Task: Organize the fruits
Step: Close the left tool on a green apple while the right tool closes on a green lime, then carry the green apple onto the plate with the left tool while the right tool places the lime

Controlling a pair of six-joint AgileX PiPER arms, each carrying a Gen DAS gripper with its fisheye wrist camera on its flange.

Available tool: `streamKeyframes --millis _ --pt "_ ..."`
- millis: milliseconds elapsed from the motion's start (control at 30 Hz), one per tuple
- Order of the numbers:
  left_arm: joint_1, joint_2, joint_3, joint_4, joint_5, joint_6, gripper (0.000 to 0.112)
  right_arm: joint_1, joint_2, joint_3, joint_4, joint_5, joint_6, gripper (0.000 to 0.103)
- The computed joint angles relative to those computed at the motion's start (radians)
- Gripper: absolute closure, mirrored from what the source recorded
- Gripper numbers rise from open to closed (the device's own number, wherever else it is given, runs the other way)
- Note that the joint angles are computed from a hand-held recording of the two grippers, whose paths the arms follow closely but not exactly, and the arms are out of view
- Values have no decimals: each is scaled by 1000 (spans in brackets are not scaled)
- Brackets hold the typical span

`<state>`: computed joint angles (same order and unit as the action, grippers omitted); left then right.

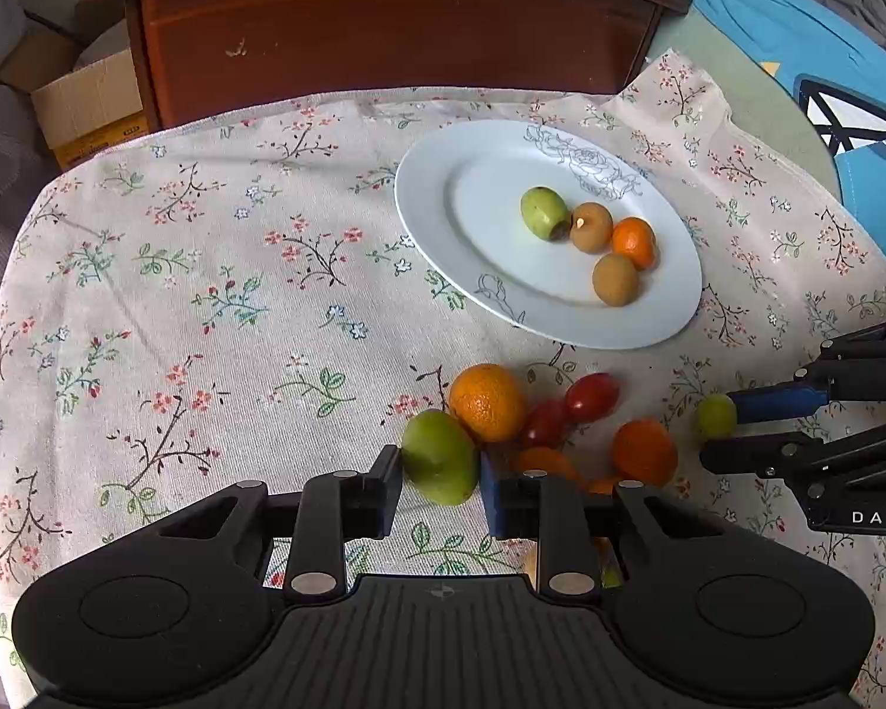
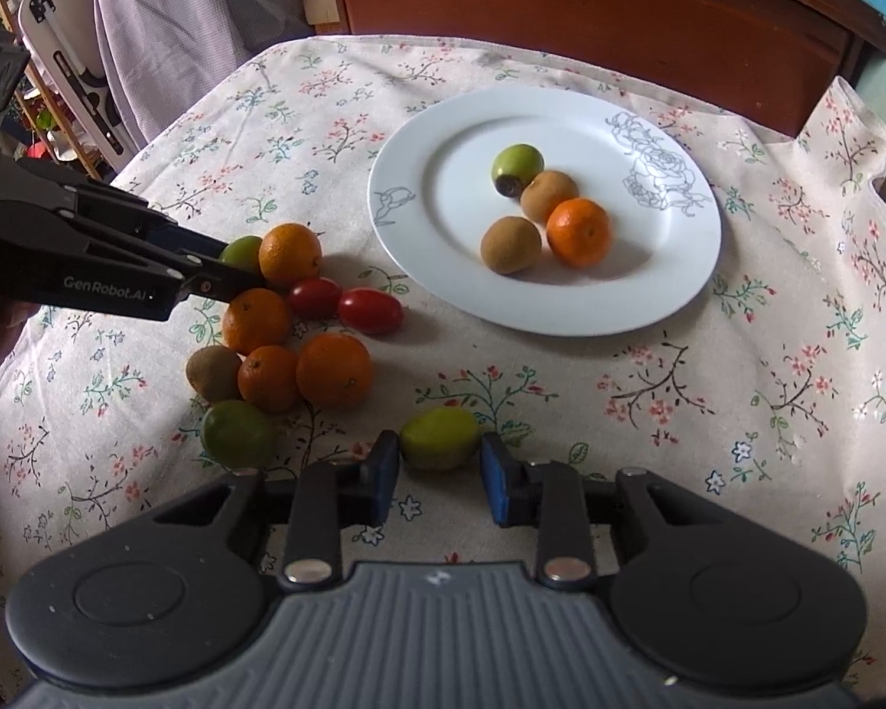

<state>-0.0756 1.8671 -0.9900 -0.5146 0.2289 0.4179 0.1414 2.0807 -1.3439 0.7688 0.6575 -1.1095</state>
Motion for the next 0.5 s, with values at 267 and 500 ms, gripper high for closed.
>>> streamKeyframes --millis 267,500 --pt "9 -51 3 -101 -36 85 87 -51 -12 -20 170 -29 -21 73" --pt "6 -28 -56 -229 -54 183 87 -59 -2 -36 261 -76 -26 73"
